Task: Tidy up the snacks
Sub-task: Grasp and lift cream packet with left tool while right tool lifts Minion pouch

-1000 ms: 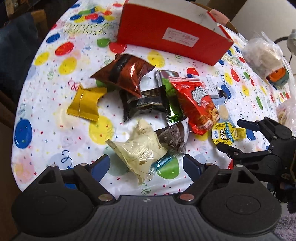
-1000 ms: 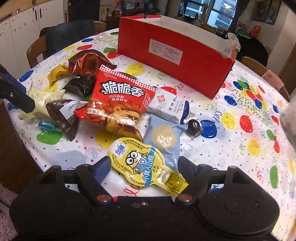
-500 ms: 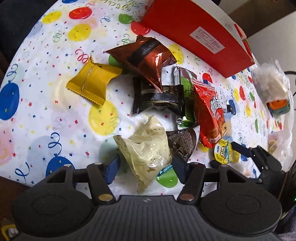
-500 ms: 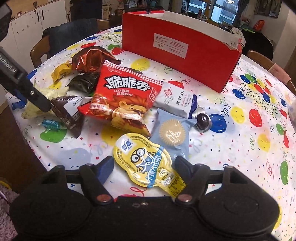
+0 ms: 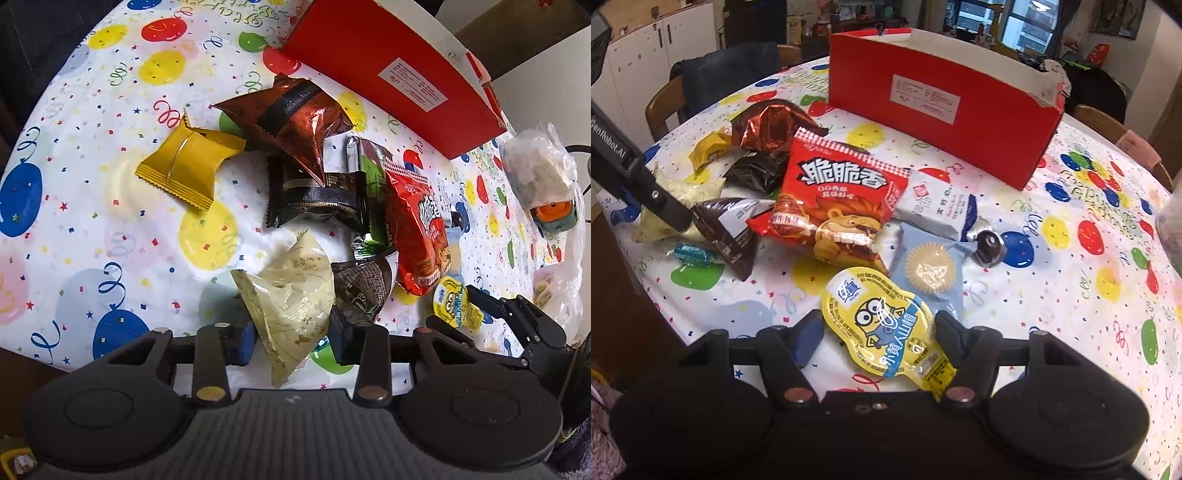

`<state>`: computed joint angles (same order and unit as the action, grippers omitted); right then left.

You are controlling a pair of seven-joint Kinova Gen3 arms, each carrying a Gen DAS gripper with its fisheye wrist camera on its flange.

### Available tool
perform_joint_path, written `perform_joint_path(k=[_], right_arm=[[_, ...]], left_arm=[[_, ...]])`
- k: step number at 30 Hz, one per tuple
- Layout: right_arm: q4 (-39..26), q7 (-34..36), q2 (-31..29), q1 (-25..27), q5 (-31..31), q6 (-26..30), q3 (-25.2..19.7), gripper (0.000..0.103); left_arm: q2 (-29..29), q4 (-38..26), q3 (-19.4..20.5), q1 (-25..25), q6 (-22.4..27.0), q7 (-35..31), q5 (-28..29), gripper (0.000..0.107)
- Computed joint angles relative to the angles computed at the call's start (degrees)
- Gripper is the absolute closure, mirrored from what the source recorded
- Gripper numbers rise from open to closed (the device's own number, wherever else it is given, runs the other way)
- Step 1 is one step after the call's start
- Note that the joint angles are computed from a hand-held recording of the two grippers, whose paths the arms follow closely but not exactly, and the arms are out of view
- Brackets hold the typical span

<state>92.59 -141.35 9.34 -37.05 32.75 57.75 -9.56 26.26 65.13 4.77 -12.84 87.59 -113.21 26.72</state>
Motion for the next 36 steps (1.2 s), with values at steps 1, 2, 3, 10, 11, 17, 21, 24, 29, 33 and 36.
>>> perform_joint_path(k=[1,2,3,10,11,17,21,24,29,33,36], right_arm=[[-0.14,-0.41,-0.09,-0.15,0.16,0.31,0.01,0.038],[-0.33,-0.76,-0.13,-0.27,0.29,0.66,0.00,0.038],[-0.57,-1.16,-0.18,-0.45,0.44,1.09,-0.05,0.038],[-2.38,-4.87,-1.65,-1.32,2.22,3.29,-0.70,0.039],[-2.76,-5.34,-1.90,-1.50,2.90,3.68,-0.85,0.039],[-5.76,-6.69,-2.38,-2.05,7.23,5.56,-1.31,0.039],[-8.45,-6.41,-2.18,-1.43,9.07,5.88,-0.86,0.038],[-10.66,-5.53,-1.81,-0.27,9.07,5.55,-0.04,0.038],[-14.15,-2.65,-1.02,2.81,7.08,3.23,1.74,0.038],[-17.35,1.09,0.55,5.05,5.69,1.08,3.28,0.038],[-19.87,4.28,2.10,6.68,4.01,-0.61,4.56,0.038]], left_arm=[[-0.10,0.07,-0.02,-0.20,-0.08,-0.07,0.21,0.070],[-0.38,0.31,-0.07,-0.45,-0.34,-0.21,0.47,0.070],[-0.65,0.38,-0.15,-0.60,-0.49,-0.25,0.54,0.070],[-4.02,1.87,-0.50,-1.58,-2.69,-3.02,1.39,0.070],[-4.60,2.02,-0.51,-1.67,-3.10,-3.65,1.61,0.070],[-7.62,2.27,-0.71,-1.01,-6.24,-6.33,2.64,0.070],[-8.86,1.17,-0.79,0.92,-8.92,-6.66,1.37,0.070],[-9.07,-0.34,-0.57,2.38,-10.86,-6.59,0.49,0.070],[-6.79,-6.41,0.37,4.42,-10.59,-4.39,-0.20,0.070],[-3.37,-13.59,1.15,6.71,-9.06,-0.63,-2.18,0.070],[-0.67,-19.05,1.71,8.74,-8.52,1.67,-4.10,0.070]])
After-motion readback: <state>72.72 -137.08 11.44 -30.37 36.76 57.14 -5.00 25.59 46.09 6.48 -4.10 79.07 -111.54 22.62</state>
